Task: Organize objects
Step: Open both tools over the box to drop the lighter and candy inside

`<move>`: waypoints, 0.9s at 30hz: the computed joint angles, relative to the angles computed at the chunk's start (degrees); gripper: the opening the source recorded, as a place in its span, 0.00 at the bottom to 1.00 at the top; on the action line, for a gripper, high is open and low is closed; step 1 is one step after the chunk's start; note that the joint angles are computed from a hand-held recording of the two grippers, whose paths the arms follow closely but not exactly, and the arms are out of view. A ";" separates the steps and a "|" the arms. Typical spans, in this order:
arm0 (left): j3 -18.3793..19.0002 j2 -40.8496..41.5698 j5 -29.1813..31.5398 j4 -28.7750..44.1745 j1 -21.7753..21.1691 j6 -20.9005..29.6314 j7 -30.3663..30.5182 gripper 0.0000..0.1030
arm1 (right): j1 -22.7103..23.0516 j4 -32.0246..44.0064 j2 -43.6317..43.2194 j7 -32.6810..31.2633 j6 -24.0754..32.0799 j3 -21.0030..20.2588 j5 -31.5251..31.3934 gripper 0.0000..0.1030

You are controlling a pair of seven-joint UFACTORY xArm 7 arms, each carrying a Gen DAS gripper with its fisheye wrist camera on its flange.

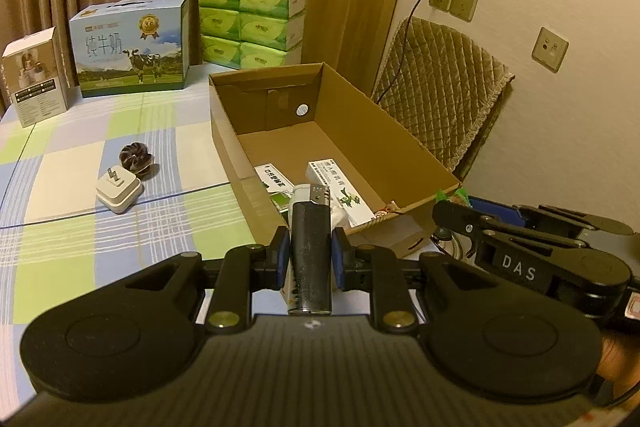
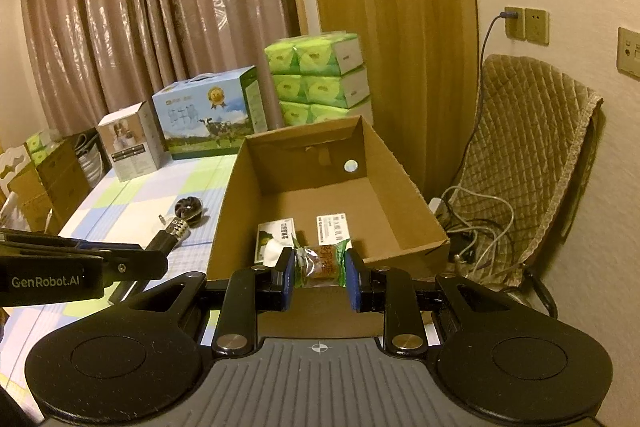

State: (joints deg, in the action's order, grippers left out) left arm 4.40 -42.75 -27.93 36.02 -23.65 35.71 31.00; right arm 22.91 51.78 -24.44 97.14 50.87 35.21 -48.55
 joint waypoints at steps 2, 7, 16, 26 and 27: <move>-0.17 0.56 -0.06 0.26 -0.26 -0.27 -0.05 0.17 | -0.04 -0.28 -0.30 -0.81 -0.68 -0.83 -0.01 0.23; -0.05 3.65 -0.91 2.33 -1.30 -0.98 0.56 0.17 | -1.06 -1.09 -1.55 -4.29 -3.06 -3.02 0.19 0.23; -0.92 13.40 -3.68 9.43 -2.01 -3.04 2.68 0.17 | -5.78 -3.11 -2.78 -12.61 -10.29 -7.19 1.70 0.23; -4.25 21.90 -5.12 15.18 -0.27 -4.35 3.85 0.17 | -10.80 -2.95 -0.07 -15.41 -16.13 -7.85 2.59 0.23; -4.55 22.85 -5.69 15.53 -0.28 -5.08 3.97 0.17 | -10.97 -2.78 0.36 -15.47 -16.44 -7.94 2.69 0.23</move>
